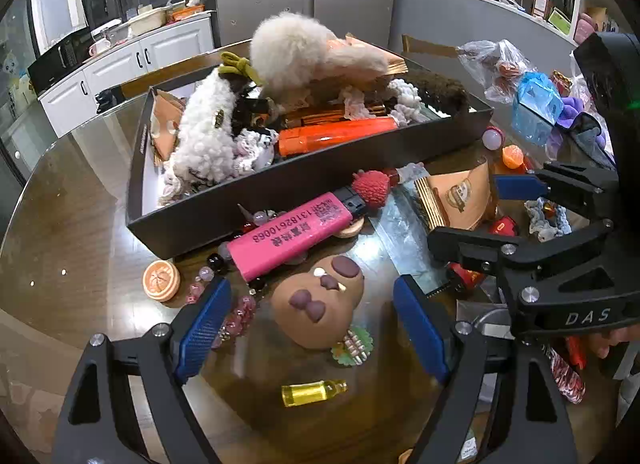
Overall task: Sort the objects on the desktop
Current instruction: 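Grasp the brown bear-face toy with the left tool while the right tool grasps the tan paper packet, then carry the bear-face toy and paper packet over the box and open both tools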
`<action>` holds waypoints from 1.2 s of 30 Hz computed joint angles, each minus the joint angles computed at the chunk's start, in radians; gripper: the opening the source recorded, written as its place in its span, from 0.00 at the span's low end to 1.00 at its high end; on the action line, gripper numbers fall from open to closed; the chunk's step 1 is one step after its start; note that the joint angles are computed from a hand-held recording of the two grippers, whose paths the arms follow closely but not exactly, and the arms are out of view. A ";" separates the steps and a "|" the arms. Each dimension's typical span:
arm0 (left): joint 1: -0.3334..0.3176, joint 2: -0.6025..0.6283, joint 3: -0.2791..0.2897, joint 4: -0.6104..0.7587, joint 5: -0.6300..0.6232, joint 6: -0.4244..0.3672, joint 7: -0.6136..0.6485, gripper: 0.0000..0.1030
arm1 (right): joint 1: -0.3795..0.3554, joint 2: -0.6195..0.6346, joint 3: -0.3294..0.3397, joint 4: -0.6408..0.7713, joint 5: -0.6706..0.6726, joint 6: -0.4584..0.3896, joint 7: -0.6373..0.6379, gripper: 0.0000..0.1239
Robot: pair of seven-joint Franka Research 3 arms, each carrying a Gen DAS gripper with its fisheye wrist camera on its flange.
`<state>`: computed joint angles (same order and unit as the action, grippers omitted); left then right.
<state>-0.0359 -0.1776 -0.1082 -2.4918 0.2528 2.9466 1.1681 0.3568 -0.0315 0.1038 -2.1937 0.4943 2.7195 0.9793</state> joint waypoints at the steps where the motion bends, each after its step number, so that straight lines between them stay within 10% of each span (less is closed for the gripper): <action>1: -0.008 0.001 0.007 -0.001 -0.016 0.000 0.013 0.81 | 0.001 0.000 0.001 -0.002 0.002 0.004 0.002 0.65; 10: 0.046 -0.017 -0.020 -0.016 0.090 0.016 -0.106 0.36 | 0.005 -0.001 0.002 -0.006 -0.013 0.000 0.007 0.38; 36: 0.061 -0.119 -0.020 -0.063 0.082 0.029 -0.167 0.35 | 0.027 -0.119 0.005 -0.085 -0.112 0.047 0.111 0.36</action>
<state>0.0249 -0.2963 -0.1277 -2.5548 0.3347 2.9758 1.0014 0.3836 -0.1500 0.1091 -2.2790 0.3823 2.7665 1.0900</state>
